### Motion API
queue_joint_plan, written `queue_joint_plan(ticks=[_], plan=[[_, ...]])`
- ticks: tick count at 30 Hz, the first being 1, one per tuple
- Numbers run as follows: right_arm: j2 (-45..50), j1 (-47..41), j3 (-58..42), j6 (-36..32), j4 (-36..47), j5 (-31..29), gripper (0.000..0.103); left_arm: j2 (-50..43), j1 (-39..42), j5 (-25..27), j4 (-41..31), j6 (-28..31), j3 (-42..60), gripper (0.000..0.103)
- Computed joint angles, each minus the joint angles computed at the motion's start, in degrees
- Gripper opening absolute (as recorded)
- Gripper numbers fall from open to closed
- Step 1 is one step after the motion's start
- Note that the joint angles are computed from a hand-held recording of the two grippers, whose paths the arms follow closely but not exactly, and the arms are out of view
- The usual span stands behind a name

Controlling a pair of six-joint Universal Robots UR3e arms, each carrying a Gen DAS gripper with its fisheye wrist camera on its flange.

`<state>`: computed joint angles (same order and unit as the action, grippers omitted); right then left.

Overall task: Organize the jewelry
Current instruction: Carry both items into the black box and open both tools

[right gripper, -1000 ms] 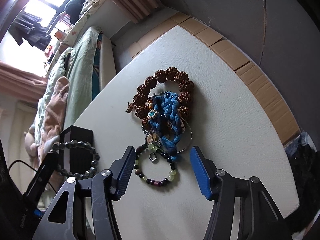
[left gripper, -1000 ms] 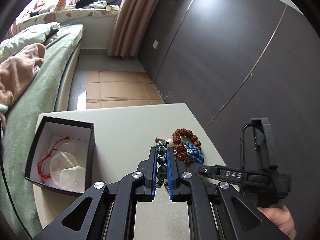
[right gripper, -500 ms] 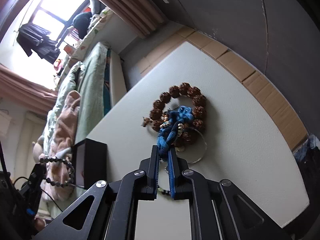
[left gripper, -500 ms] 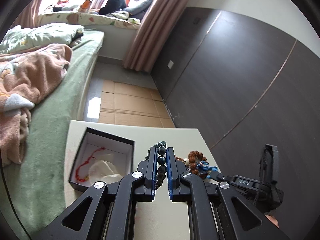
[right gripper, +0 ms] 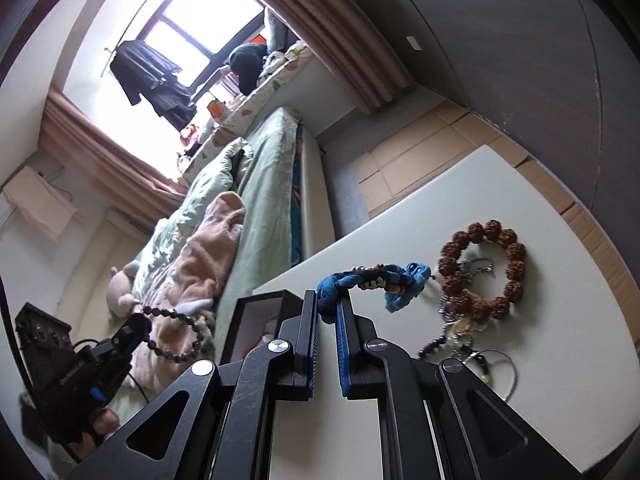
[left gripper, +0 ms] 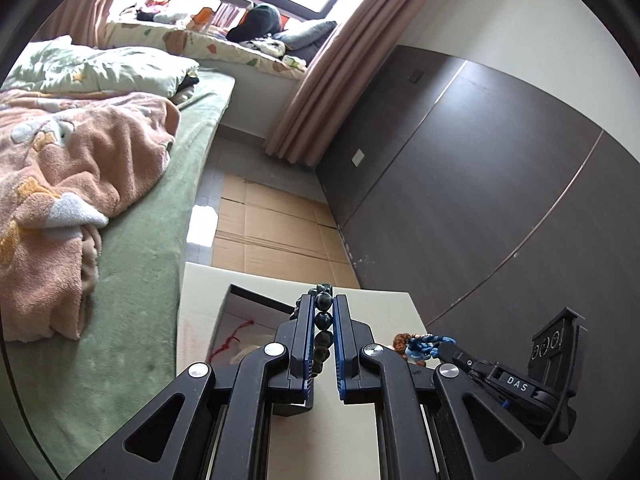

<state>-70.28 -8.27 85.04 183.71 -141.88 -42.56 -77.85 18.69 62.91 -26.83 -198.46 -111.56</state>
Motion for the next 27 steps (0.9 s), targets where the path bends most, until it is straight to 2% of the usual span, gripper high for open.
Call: queue_joint_plan(ticks=[6, 12, 15, 17, 18, 19, 21, 24, 27], plan=[[4.05, 5.42, -5.00, 1.39, -1.65, 2.83, 0.010, 0.90, 3.61, -2.58, -0.71, 0.49, -0.90, 0.009], [8.91, 11.19, -9.66, 1.99, -3.71, 5.50, 0.010, -0.59, 4.77, -2.99, -1.10, 0.92, -0.24, 0.009], [11.73, 14.36, -13.63, 1.26, -1.60, 4.24, 0.011, -2.08, 4.25, -2.58, -0.88, 0.62, 0.63, 0.009], [14.36, 16.69, -19.36, -1.34, 6.19, 0.88, 0.023, -3.18, 3.79, -2.30, -0.88, 0.66, 1.25, 0.009], [15.59, 17.20, -21.71, -2.21, 9.83, 0.05, 0.042, -3.83, 3.39, -2.00, -1.02, 0.71, 1.72, 0.009], [16.06, 17.29, -22.20, -2.00, 10.59, -0.93, 0.053, -4.50, 2.99, -1.78, -1.21, 0.75, 2.21, 0.009], [15.89, 16.89, -21.67, -1.19, 9.73, -2.84, 0.054, -5.93, 2.20, -1.46, -1.46, 0.71, 3.26, 0.009], [14.94, 14.65, -20.03, -0.91, 9.00, -1.57, 0.056, -7.71, 1.22, -1.66, -1.49, 0.40, 4.56, 0.009], [13.07, 12.74, -16.91, 0.21, 6.39, -2.08, 0.066, -9.88, -0.30, -0.79, -2.18, -0.32, 6.77, 0.012]])
